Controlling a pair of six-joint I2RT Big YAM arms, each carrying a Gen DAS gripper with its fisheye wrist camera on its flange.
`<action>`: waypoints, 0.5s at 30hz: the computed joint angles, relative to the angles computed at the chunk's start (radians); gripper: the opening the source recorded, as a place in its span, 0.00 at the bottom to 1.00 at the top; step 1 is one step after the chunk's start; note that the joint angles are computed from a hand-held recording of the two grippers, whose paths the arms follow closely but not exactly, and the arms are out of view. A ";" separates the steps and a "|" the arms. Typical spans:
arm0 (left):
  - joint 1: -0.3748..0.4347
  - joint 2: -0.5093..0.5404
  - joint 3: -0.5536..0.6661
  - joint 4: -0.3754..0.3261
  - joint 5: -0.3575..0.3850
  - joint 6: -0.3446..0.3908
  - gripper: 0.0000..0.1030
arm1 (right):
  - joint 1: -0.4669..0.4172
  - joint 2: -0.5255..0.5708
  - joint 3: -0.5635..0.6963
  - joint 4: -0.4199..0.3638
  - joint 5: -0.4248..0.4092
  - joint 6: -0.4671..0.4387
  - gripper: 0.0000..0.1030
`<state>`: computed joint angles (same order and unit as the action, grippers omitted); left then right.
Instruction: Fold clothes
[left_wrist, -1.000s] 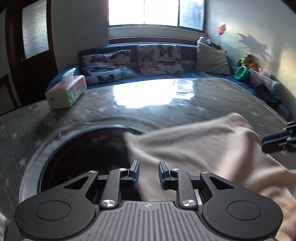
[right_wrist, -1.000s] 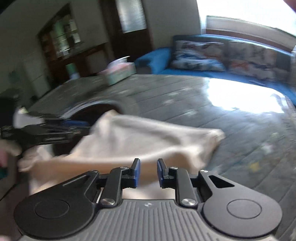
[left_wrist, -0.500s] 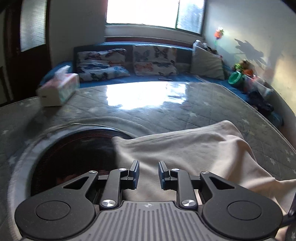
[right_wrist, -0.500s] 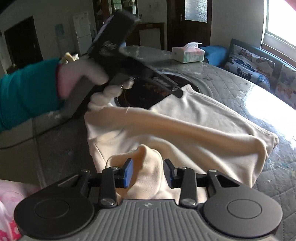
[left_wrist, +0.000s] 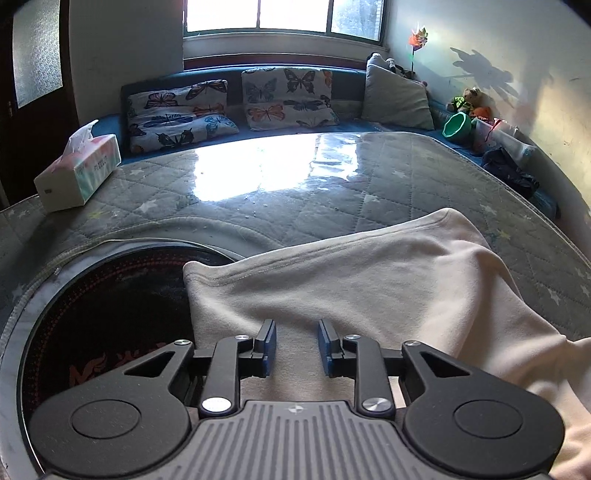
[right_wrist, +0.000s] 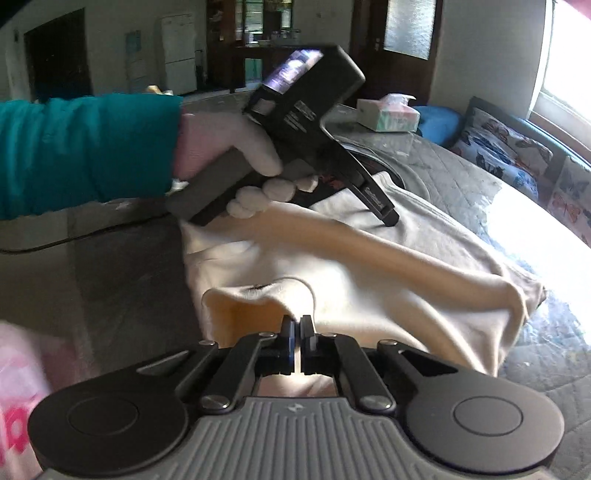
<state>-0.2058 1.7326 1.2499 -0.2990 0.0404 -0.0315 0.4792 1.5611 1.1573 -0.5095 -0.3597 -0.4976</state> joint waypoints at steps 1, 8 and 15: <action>0.001 0.000 0.000 0.000 0.000 0.002 0.28 | -0.003 -0.015 -0.006 -0.016 -0.002 -0.021 0.02; 0.002 0.004 0.001 0.008 -0.008 0.015 0.34 | 0.000 -0.080 -0.038 -0.153 -0.009 -0.165 0.01; -0.006 -0.023 -0.024 0.014 -0.041 0.014 0.40 | -0.002 -0.093 -0.073 -0.154 -0.043 -0.116 0.02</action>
<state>-0.2118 1.7100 1.2264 -0.2855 -0.0003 -0.0179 0.4775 1.4679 1.0845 -0.6635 -0.4023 -0.6135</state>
